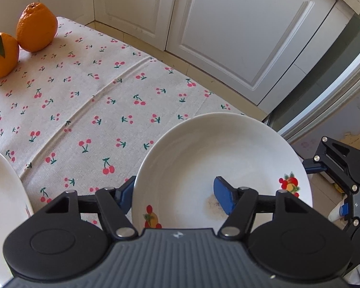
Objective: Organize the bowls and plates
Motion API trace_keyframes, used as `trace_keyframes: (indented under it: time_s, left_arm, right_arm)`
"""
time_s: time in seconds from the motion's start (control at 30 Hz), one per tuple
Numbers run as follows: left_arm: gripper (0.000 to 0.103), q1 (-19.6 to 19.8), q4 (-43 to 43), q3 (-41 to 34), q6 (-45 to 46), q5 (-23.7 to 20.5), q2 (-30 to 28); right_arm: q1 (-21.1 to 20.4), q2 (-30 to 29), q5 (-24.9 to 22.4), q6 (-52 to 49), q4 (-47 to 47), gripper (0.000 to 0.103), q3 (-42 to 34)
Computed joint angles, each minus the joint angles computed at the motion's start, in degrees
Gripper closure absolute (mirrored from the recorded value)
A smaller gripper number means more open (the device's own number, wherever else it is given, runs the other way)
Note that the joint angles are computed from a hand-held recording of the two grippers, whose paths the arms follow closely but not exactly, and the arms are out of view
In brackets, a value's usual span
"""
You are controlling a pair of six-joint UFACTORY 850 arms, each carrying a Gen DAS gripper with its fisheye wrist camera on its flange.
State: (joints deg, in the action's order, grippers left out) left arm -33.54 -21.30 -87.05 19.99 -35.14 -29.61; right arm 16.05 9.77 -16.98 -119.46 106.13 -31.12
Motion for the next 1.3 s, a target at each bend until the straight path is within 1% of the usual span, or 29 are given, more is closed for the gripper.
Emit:
trace_keyframes:
  time_s: [0.17, 0.4, 0.53, 0.83, 1.03, 1.3]
  left_arm:
    - [0.036, 0.7, -1.0, -2.1, 1.1, 0.1, -1.3]
    - [0.036, 1.7, -1.8, -6.1, 1.4, 0.8, -4.0]
    - [0.036, 2.1, -1.0, -8.5, 1.0, 0.8, -5.6]
    - [0.036, 2.9, 0.1, -13.2, -0.5, 0.2, -8.9]
    - [0.037, 3.2, -0.3, -14.2, -0.6, 0.4, -9.8]
    - [0.037, 3.6, -0.4, -14.8, -1.0, 0.5, -10.6]
  right_arm:
    - [-0.4, -1.9, 0.1, -0.4, -0.7, 0.003, -1.5]
    - [-2.0, -5.7, -1.0, 0.1, -2.1, 0.003, -4.7]
    - [-2.2, -7.6, -0.4, -1.6, -1.4, 0.003, -6.6]
    - [-3.1, -12.3, -0.9, 0.2, -2.9, 0.003, -11.1]
    - [-3.4, -13.9, -1.2, 1.5, -3.5, 0.003, -12.7]
    - [-3.1, -14.6, -0.3, -0.2, -1.7, 0.003, -13.4]
